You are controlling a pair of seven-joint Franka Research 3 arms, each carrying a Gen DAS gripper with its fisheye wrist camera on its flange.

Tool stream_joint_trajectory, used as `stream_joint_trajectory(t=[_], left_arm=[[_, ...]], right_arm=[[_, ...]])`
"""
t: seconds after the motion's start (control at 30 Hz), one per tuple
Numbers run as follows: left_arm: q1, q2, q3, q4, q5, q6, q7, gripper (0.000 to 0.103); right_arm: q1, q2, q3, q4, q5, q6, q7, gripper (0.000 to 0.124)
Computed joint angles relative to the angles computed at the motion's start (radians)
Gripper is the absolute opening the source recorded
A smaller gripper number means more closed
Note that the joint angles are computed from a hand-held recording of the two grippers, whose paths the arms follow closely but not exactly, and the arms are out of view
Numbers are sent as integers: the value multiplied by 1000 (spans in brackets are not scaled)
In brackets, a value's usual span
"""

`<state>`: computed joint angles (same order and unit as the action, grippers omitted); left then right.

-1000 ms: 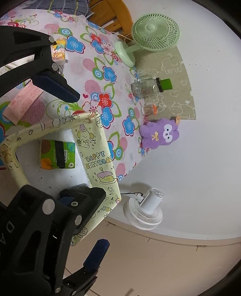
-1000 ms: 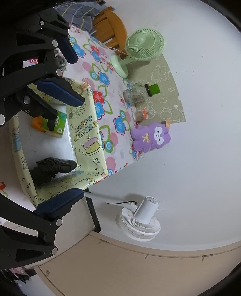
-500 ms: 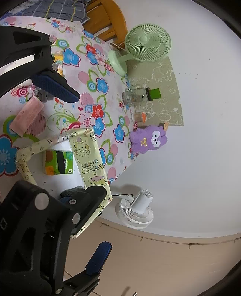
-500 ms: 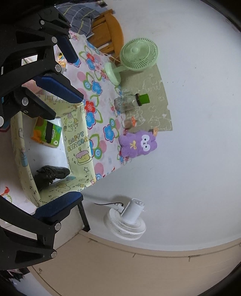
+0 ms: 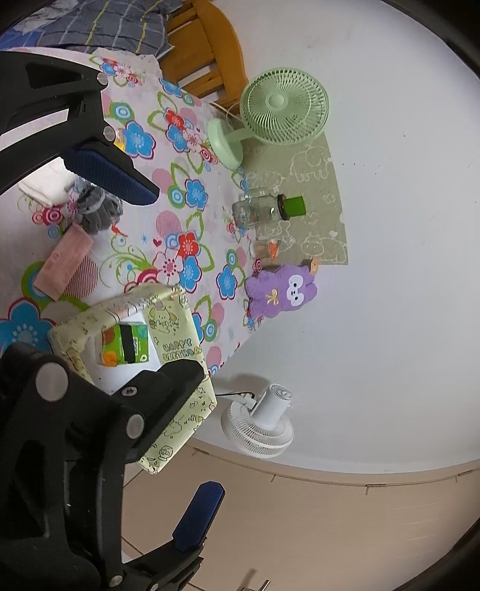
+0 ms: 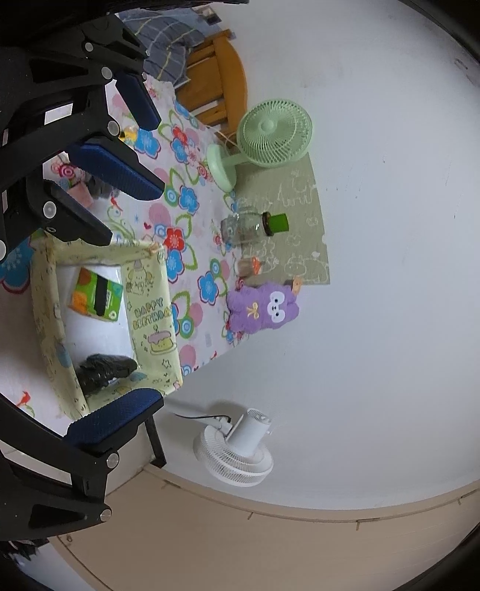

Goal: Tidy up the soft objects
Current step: 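Withdraw both open grippers from the yellow box toward the table items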

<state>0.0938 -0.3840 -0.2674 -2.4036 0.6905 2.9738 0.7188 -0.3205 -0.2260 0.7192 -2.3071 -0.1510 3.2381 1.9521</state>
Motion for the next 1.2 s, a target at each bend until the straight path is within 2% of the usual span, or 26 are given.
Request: stream_joint_trajectory(t=[0.23,0.7,1.0,1.2], left_arm=[[8,-54,24,-52,-13,15,24,103],[37,-118,55,-138,-86,34,109,103],[70,-132,63,-184,-119,55,143,103],[75,-127,74,-204,-142,53,166,103]], right_arm=[[103,3,-60,-2,11,-16,-10,103],[50,28,43,24,-86,-25,96,103],[-61,66,167,56,-240,-30,236,103],[-204,90,311,80,-373,-37,352,103]])
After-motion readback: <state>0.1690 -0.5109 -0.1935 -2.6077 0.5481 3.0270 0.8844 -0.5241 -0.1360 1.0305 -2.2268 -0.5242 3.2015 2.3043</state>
